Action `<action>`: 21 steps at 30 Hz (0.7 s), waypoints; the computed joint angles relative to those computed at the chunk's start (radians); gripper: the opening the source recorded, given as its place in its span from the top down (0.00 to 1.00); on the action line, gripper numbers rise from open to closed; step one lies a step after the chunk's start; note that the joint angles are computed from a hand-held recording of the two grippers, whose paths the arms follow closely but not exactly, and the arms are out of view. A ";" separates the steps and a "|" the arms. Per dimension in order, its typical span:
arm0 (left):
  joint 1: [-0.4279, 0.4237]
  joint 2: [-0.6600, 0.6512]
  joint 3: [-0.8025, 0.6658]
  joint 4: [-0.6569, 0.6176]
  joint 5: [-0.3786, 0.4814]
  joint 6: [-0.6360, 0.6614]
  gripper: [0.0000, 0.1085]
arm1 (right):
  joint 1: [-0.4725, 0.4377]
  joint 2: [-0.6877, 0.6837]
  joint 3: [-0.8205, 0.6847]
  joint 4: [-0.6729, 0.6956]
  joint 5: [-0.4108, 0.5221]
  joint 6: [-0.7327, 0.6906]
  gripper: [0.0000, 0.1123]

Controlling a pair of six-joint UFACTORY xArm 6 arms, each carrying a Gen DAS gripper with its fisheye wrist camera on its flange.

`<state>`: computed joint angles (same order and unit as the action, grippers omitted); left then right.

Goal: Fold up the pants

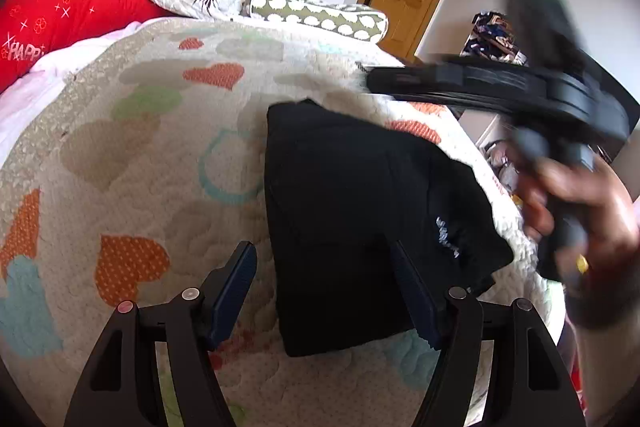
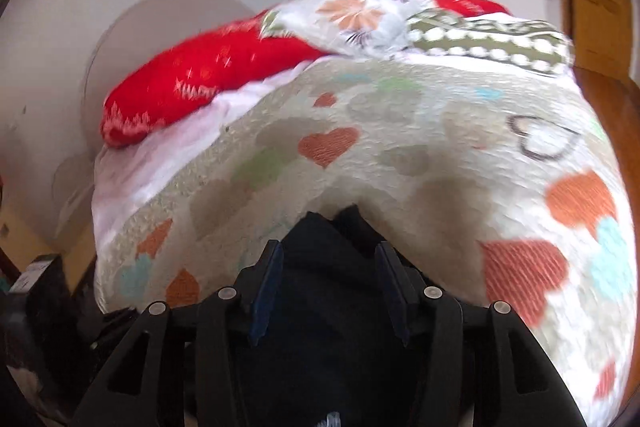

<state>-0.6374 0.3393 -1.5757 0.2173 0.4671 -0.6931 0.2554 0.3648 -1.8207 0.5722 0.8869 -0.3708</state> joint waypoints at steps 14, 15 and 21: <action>0.008 0.024 -0.003 -0.070 -0.002 0.044 0.33 | 0.054 0.288 -0.307 -0.342 0.071 0.167 0.60; 0.007 0.016 -0.002 -0.058 0.004 0.038 0.33 | 0.044 0.270 -0.292 -0.319 0.075 0.176 0.58; -0.001 -0.016 -0.008 0.133 0.041 -0.070 0.34 | 0.000 -0.009 0.035 -0.199 -0.071 0.125 0.52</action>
